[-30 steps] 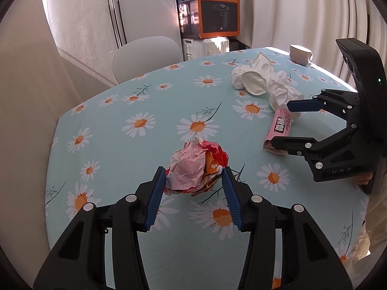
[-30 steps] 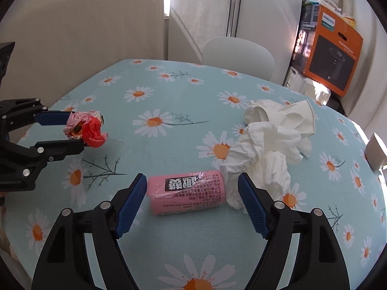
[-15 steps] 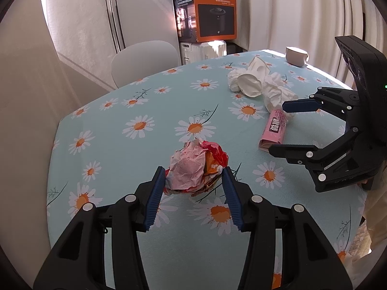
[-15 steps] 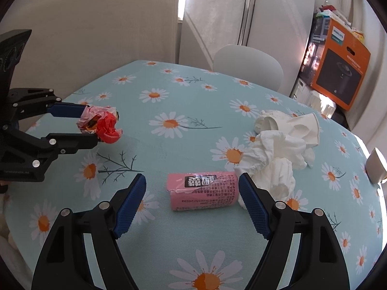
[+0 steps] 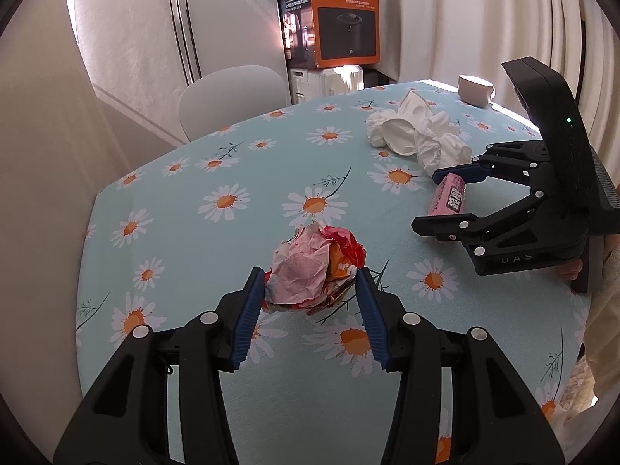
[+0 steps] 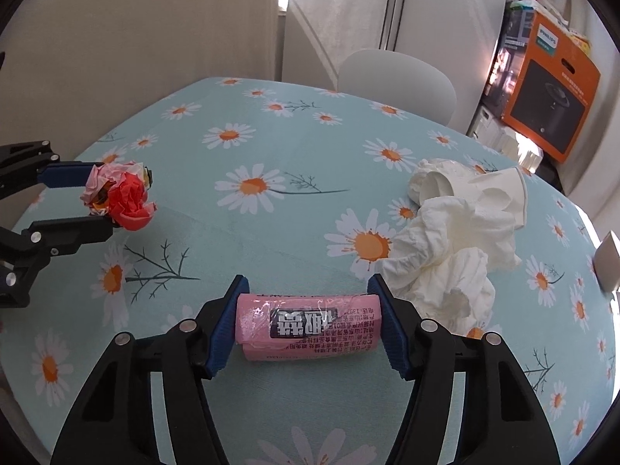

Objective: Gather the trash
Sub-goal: 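Carry the wrapper and pink roll in both grippers over the black bin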

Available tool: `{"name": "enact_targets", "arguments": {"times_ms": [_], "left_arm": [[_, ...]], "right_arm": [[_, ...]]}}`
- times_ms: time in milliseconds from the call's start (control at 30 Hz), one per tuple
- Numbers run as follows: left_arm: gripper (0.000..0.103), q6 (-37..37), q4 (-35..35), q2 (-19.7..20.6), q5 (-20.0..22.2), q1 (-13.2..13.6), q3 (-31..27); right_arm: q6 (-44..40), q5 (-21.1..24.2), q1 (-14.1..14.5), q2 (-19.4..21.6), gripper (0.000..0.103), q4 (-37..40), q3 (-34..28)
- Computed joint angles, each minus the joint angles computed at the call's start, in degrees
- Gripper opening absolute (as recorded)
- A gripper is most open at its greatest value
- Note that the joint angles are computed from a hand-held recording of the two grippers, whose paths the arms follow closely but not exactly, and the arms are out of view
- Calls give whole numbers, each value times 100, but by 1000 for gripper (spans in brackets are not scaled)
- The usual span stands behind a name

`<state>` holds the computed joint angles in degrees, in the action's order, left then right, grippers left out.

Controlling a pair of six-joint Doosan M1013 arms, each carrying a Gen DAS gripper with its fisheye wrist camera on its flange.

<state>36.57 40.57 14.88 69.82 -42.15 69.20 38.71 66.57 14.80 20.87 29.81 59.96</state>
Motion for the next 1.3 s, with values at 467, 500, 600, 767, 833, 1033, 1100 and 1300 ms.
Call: {"name": "enact_targets", "arguments": {"times_ms": [467, 500, 600, 767, 833, 1033, 1100, 1300], "left_arm": [[49, 304, -280, 92, -179, -27, -135], [49, 377, -295, 114, -195, -47, -168], [49, 653, -376, 195, -278, -108, -292], [49, 1152, -613, 395, -441, -172, -579], [49, 1338, -724, 492, -489, -192, -727], [49, 2075, -1086, 908, -477, -265, -1376], [49, 2362, -1218, 1083, -429, -301, -1652], [49, 3326, -1701, 1668, -249, -404, -2600]], "right_arm": [[-424, -419, -501, -622, 59, 973, 810], [-418, -459, -558, -674, 59, 1034, 884], [-337, -598, -741, -816, 60, 1219, 1104], [-171, -802, -1057, -987, 60, 1517, 1405], [-111, -906, -1173, -1044, 60, 1577, 1507], [-54, -1220, -1574, -1191, 60, 1787, 1790], [-41, -1312, -1713, -1237, 60, 1848, 1890], [98, -1530, -2109, -1336, 60, 1875, 2128]]}}
